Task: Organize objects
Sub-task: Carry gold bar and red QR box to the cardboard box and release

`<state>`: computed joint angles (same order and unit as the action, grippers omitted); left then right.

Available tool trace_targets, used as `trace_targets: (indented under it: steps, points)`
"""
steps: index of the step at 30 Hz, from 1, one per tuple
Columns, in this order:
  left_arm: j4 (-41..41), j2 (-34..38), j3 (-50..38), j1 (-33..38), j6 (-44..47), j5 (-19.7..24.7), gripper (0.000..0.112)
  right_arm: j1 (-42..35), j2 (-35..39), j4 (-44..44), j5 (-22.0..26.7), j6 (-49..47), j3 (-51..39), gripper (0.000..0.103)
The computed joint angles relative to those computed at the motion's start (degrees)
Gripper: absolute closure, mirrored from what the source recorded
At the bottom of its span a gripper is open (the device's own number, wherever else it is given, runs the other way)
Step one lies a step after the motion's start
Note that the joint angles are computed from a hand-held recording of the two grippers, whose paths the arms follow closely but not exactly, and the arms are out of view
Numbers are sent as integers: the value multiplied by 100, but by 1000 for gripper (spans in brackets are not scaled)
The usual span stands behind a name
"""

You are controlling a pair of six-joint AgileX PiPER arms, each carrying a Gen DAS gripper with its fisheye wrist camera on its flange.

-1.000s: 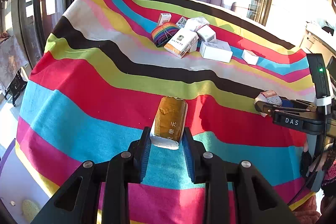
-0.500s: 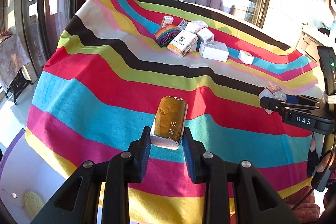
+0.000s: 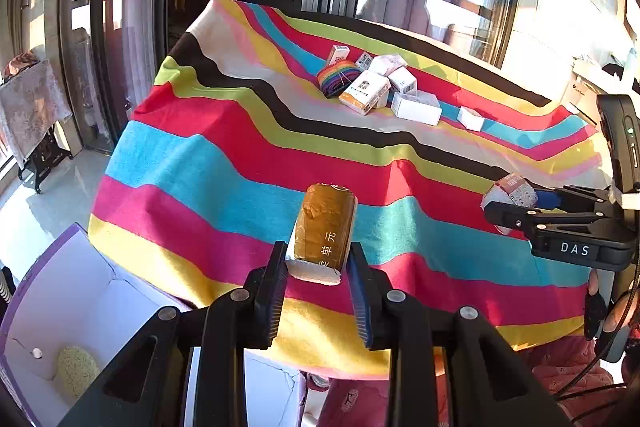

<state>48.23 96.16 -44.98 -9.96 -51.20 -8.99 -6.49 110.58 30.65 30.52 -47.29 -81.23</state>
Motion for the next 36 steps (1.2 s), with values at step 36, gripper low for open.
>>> trace_targets:
  steps: [36]
  points:
    - [1910, -149, 1008, 3499, -1387, -440, 81, 3080, -802, -387, 184, -1446, 1084, 41]
